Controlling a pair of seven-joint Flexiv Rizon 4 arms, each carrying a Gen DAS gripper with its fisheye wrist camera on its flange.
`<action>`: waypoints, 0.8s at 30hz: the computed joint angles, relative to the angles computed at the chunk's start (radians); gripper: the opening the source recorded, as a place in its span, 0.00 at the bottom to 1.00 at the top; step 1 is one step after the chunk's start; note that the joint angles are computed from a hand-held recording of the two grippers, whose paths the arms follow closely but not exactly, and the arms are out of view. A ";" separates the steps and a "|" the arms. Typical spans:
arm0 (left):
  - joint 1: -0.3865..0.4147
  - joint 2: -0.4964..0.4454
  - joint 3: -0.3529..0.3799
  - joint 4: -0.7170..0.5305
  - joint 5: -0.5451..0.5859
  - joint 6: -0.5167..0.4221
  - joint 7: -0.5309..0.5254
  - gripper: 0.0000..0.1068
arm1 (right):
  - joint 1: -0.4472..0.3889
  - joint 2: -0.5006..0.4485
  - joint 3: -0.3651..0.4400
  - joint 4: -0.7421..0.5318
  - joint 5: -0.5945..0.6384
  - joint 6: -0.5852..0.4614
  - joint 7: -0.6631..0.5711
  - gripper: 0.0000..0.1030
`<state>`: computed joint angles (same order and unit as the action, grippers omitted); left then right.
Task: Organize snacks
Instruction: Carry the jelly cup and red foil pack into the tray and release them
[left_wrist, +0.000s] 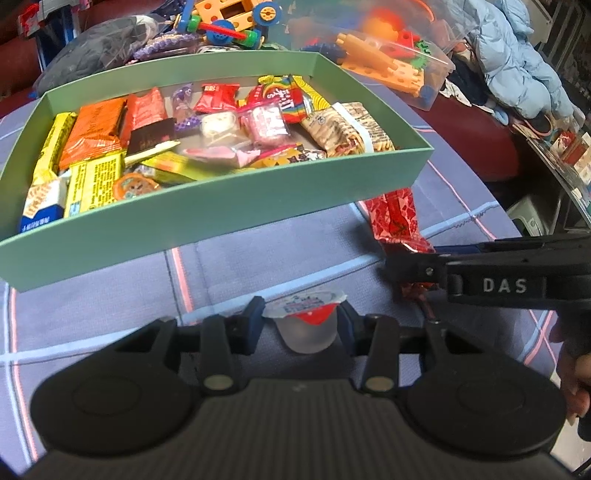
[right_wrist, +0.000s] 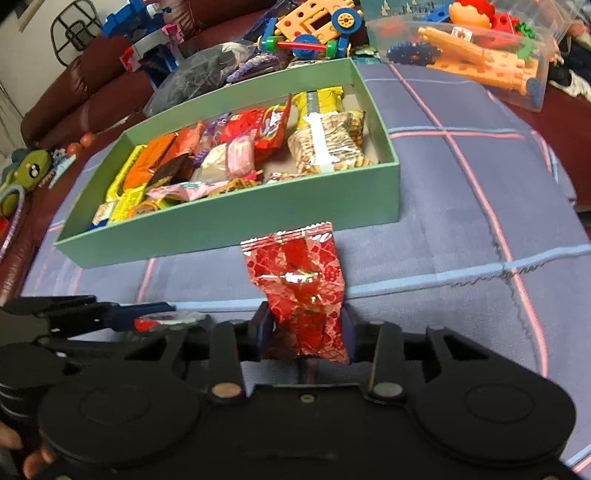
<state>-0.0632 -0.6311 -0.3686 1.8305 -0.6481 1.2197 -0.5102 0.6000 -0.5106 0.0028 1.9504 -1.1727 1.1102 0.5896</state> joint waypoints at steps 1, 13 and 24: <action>0.004 0.005 -0.002 0.002 -0.003 -0.005 0.000 0.38 | 0.001 0.003 -0.002 0.002 -0.009 0.009 0.012 0.36; -0.020 0.001 0.034 -0.151 -0.047 -0.063 -0.022 0.38 | -0.043 0.041 -0.008 -0.058 -0.167 0.027 0.083 0.36; -0.124 -0.271 0.164 -0.689 0.170 -0.245 -0.333 0.38 | -0.124 -0.045 -0.068 -0.215 -0.129 0.091 0.020 0.36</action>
<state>-0.1874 -0.9020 -0.2042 1.1416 -0.4781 0.9745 -0.8428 0.4762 -0.5553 -0.0653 1.7357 -1.3022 1.2017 0.6097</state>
